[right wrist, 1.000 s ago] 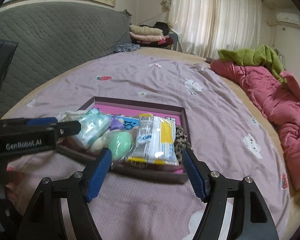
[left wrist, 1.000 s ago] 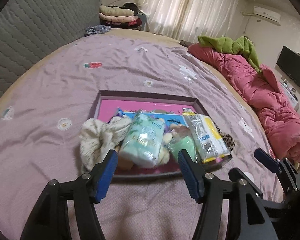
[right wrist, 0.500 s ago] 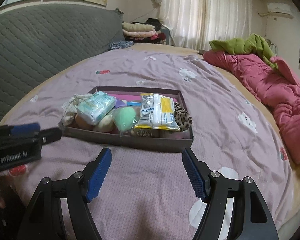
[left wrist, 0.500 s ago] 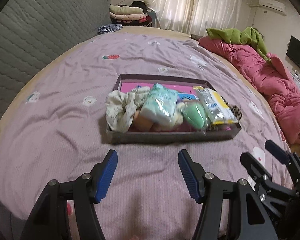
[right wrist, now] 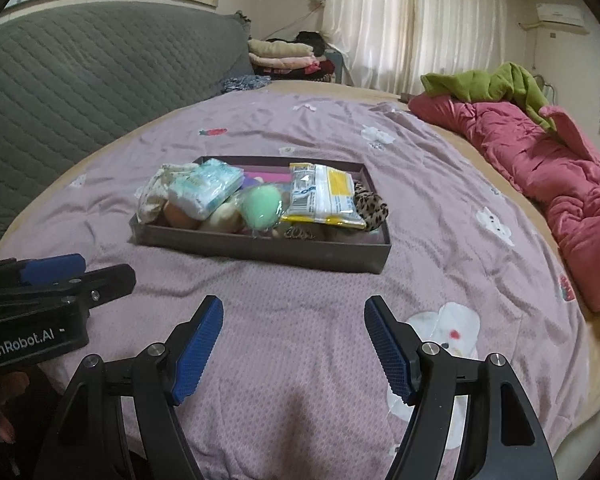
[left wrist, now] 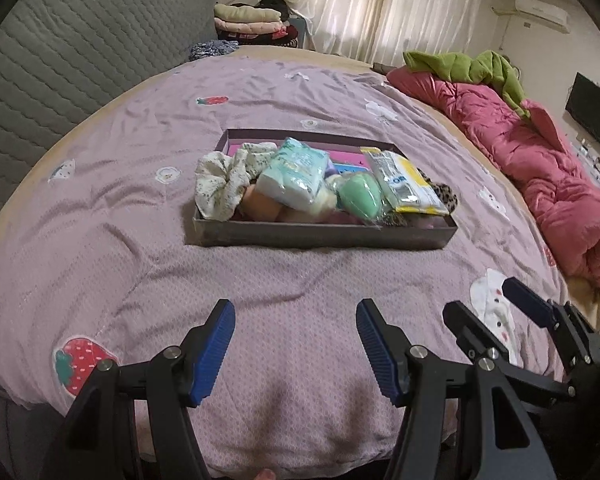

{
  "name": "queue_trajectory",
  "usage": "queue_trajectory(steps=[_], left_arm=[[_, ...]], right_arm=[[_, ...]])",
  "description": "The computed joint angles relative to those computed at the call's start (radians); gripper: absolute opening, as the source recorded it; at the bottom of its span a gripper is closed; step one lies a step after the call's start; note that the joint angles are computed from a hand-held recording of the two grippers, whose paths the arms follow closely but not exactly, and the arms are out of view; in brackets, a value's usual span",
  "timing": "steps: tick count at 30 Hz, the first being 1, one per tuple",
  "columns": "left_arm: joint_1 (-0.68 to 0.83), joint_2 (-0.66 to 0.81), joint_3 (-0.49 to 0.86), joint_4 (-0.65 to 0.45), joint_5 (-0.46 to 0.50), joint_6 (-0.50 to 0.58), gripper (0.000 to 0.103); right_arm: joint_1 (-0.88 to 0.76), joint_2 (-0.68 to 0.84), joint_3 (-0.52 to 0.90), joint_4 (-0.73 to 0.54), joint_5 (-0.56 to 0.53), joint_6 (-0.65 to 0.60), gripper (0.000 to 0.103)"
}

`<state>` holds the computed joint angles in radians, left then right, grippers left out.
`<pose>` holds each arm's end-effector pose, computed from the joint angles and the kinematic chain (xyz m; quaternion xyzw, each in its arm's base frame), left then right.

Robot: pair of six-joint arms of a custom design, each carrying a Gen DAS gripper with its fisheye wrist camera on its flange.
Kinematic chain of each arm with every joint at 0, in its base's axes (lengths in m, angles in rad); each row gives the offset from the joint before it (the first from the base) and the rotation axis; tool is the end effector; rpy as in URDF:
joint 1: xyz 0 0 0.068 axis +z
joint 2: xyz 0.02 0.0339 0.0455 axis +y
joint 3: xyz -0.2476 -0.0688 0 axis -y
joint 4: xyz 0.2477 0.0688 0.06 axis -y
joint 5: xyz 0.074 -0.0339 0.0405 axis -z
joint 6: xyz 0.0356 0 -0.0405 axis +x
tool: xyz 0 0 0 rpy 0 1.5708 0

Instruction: Organize soft objects

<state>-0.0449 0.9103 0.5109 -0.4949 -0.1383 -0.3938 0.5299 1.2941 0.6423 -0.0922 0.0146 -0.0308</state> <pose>0.1881 -0.0035 0.1828 -0.1859 0.9228 -0.0084 0.3373 0.2301 0.1342 0.1749 -0.2506 0.8808 0.0927 0.3909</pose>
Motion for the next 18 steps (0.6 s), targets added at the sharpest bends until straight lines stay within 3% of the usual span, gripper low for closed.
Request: queue_trajectory(steps=[18], left_arm=[[0.000,-0.024,-0.022,-0.027,-0.040,-0.015,0.063]], right_arm=[[0.000,0.006,-0.012,-0.003,-0.001,0.022,0.075]])
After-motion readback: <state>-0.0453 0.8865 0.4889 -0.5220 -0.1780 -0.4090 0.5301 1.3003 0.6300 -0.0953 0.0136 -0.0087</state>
